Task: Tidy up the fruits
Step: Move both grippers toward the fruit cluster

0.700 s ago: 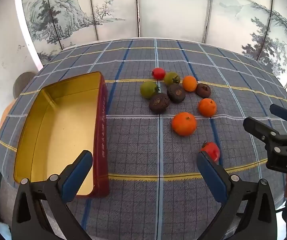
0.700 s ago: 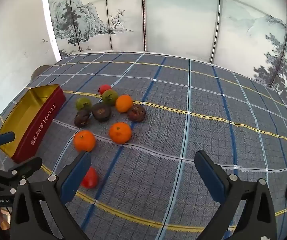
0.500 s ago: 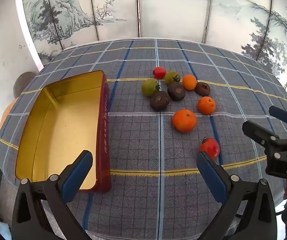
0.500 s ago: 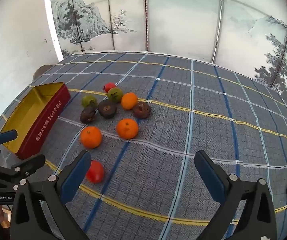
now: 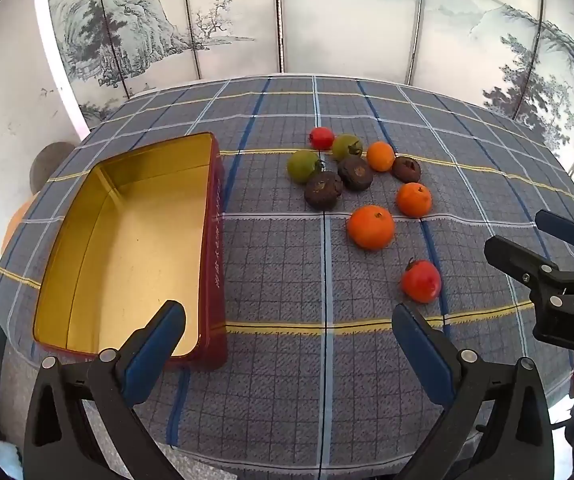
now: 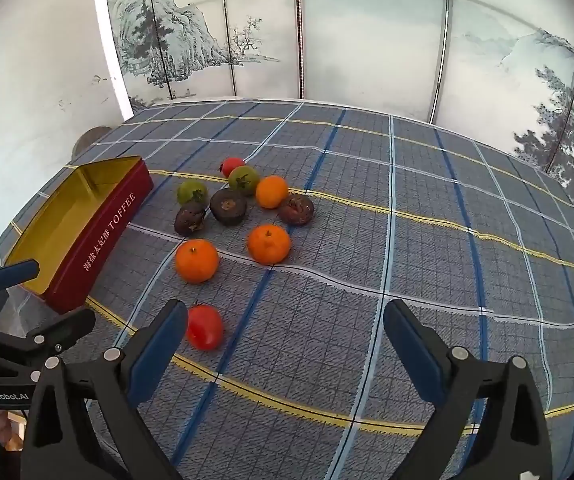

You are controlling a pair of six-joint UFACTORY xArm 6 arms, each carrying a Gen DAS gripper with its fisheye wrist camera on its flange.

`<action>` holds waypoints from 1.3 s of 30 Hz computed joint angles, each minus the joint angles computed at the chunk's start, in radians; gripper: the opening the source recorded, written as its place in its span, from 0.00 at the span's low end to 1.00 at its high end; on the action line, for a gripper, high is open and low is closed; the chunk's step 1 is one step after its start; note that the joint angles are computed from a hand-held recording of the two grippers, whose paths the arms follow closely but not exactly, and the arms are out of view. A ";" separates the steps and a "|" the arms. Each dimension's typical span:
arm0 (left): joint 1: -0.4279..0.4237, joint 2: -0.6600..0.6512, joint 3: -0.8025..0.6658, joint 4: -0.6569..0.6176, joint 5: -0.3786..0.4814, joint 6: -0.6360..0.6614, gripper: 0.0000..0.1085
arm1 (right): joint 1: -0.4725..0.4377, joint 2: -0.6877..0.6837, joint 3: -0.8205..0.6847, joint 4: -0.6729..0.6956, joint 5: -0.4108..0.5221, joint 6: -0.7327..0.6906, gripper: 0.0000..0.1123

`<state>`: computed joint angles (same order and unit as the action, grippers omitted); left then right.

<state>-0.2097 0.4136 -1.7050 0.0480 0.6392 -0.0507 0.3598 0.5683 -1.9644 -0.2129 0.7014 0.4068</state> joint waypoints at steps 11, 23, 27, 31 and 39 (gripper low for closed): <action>-0.012 0.001 -0.002 0.008 0.002 0.004 0.92 | -0.010 -0.024 0.050 0.006 -0.024 0.003 0.84; -0.012 0.007 -0.013 0.009 0.012 0.003 0.89 | -0.016 -0.022 0.053 0.026 -0.031 -0.008 0.84; -0.010 0.011 -0.020 0.012 0.009 -0.003 0.89 | -0.013 -0.018 0.059 0.045 -0.037 -0.023 0.83; -0.008 0.018 -0.029 0.016 0.011 -0.007 0.89 | -0.007 -0.005 0.045 0.065 -0.027 -0.043 0.81; -0.002 0.026 -0.041 0.021 0.012 -0.009 0.89 | 0.003 0.012 0.027 0.091 -0.023 -0.066 0.81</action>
<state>-0.2122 0.4396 -1.7456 0.0691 0.6511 -0.0595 0.3631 0.5804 -1.9371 -0.1221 0.6780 0.3411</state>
